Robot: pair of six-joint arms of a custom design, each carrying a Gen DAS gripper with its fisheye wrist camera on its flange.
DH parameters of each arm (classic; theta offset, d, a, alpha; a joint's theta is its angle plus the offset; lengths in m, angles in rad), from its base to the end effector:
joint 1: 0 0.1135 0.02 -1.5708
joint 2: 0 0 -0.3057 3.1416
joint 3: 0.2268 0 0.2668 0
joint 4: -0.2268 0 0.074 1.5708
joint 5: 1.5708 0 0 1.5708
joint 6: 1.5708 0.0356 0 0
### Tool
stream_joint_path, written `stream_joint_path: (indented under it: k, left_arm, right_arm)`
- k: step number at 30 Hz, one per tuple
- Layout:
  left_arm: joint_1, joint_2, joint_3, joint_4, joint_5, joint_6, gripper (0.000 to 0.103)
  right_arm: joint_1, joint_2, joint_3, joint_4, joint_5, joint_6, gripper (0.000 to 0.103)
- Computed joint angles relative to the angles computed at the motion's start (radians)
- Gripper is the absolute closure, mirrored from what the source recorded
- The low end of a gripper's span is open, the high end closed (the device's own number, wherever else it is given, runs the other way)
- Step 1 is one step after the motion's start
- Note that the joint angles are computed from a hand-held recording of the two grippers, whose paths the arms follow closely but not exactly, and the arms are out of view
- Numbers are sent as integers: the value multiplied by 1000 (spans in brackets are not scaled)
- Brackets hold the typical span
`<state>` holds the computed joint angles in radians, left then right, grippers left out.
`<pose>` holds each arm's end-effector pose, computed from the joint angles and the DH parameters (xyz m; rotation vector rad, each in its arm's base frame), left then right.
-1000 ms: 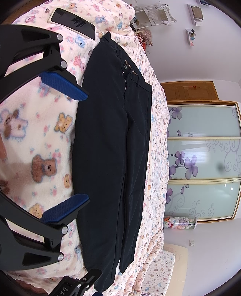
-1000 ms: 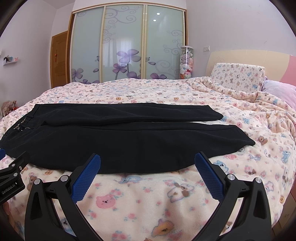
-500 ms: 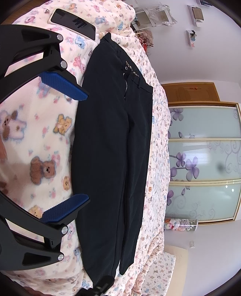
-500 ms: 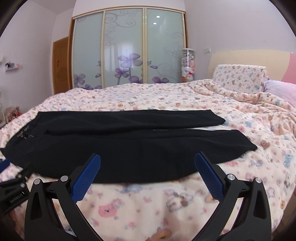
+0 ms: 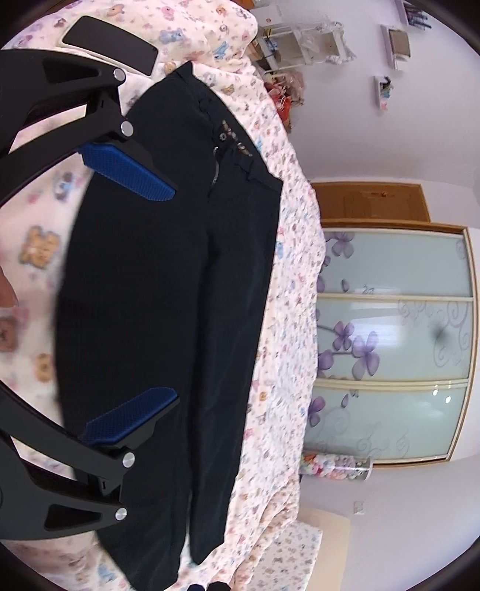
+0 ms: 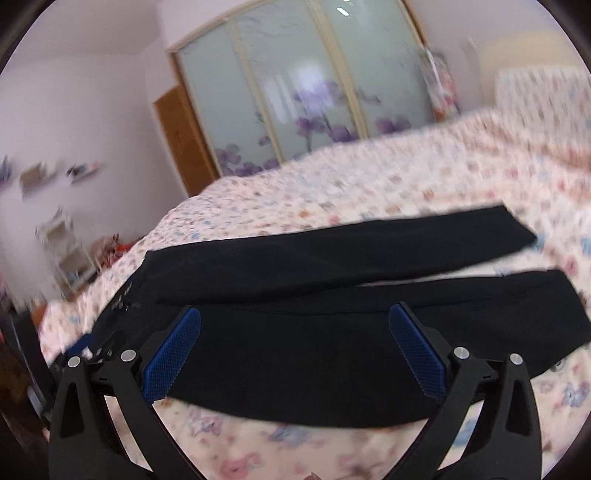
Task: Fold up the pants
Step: 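Move the right gripper to the trouser leg hems and grasp them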
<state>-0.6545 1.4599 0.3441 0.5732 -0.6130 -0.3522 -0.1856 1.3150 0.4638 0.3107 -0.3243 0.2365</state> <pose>0.2049 -0.1314 0.1569 -0.0516 2.0062 0.0095 0.2493 -0.0353 0.1978 0.2489 2.0871 0.3724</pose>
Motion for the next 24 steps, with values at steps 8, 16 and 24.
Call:
stream_joint_path:
  k: [8, 16, 24]
  left_arm:
    - [-63, 174, -4, 211, -232, 54, 2]
    - [-37, 266, 94, -10, -115, 27, 2]
    - [-40, 303, 48, 180, 33, 146, 2]
  right_arm:
    - [-301, 294, 325, -67, -31, -108, 1]
    - [-414, 691, 816, -346, -163, -102, 1]
    - [-430, 944, 1126, -468, -126, -80, 3]
